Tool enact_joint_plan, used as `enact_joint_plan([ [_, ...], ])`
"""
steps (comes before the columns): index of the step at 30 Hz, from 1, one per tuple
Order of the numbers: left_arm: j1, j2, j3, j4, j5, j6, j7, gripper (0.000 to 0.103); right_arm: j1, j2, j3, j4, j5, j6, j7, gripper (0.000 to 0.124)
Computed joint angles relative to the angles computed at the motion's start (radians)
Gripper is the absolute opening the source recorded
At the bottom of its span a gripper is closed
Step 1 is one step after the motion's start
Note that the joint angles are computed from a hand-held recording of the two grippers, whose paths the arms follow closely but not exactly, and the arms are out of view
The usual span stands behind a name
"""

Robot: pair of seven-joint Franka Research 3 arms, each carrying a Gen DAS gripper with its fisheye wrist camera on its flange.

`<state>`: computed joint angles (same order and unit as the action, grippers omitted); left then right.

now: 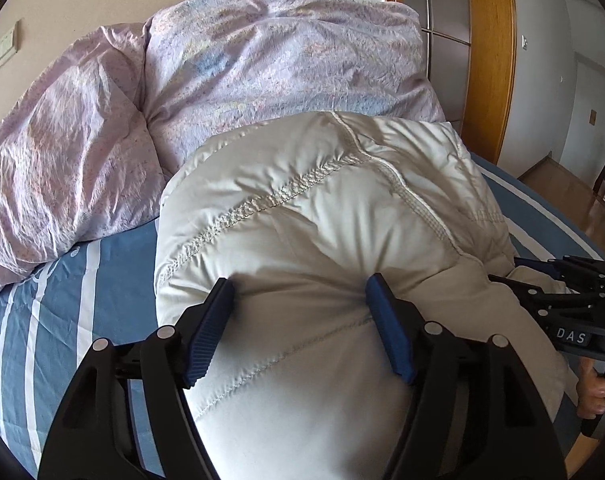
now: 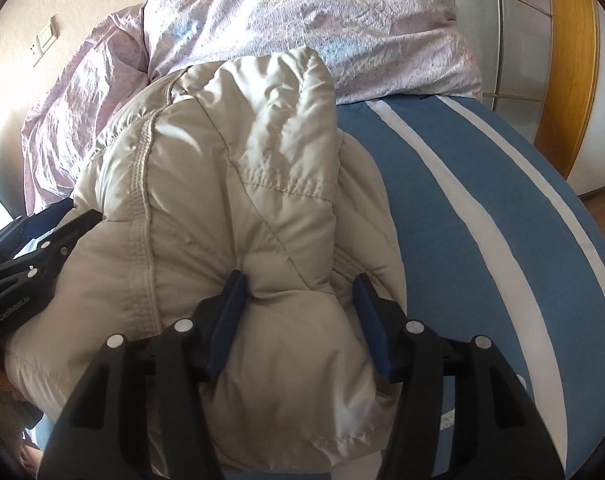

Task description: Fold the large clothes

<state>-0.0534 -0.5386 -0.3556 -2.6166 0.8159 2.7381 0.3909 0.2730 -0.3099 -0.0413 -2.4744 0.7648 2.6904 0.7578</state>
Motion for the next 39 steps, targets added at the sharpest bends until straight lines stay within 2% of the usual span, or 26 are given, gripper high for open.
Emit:
enact_joint_plan([
  [4, -0.008, -0.009, 0.006, -0.001, -0.009, -0.008, 0.005, 0.070, -0.016, -0.034, 0.013, 0.002, -0.042, 0.001, 0.055, 0.053],
  [8, -0.014, -0.013, 0.015, -0.002, -0.028, -0.005, 0.019, 0.070, 0.030, -0.063, -0.033, 0.033, 0.062, 0.016, 0.007, 0.054],
  [14, -0.004, -0.017, 0.008, -0.004, -0.030, 0.000, 0.017, 0.071, 0.043, 0.059, 0.013, 0.168, 0.055, 0.000, 0.042, 0.054],
  [17, -0.002, -0.016, 0.007, -0.004, -0.029, 0.005, 0.019, 0.071, 0.012, 0.159, 0.061, 0.238, -0.066, 0.007, 0.163, 0.054],
  [19, 0.004, -0.013, 0.002, -0.003, -0.023, 0.012, 0.013, 0.071, 0.004, 0.197, 0.063, 0.254, -0.086, -0.006, 0.190, 0.055],
  [25, 0.027, 0.016, -0.026, 0.022, 0.015, 0.004, -0.029, 0.073, 0.002, 0.229, 0.081, 0.243, -0.102, 0.042, 0.182, 0.056],
  [31, 0.048, 0.051, -0.060, 0.048, 0.116, -0.023, -0.129, 0.074, 0.004, 0.252, 0.078, 0.247, -0.004, 0.063, 0.107, 0.057],
  [35, 0.041, 0.066, -0.056, 0.054, 0.181, -0.035, -0.191, 0.075, -0.001, 0.260, 0.080, 0.251, 0.037, 0.062, 0.078, 0.057],
  [37, 0.018, 0.066, -0.042, 0.058, 0.182, -0.058, -0.183, 0.075, -0.007, 0.257, 0.082, 0.256, 0.000, 0.046, 0.106, 0.057],
  [39, -0.012, 0.055, -0.006, 0.049, 0.157, -0.054, -0.148, 0.075, -0.020, 0.222, 0.076, 0.251, -0.057, -0.004, 0.163, 0.056],
])
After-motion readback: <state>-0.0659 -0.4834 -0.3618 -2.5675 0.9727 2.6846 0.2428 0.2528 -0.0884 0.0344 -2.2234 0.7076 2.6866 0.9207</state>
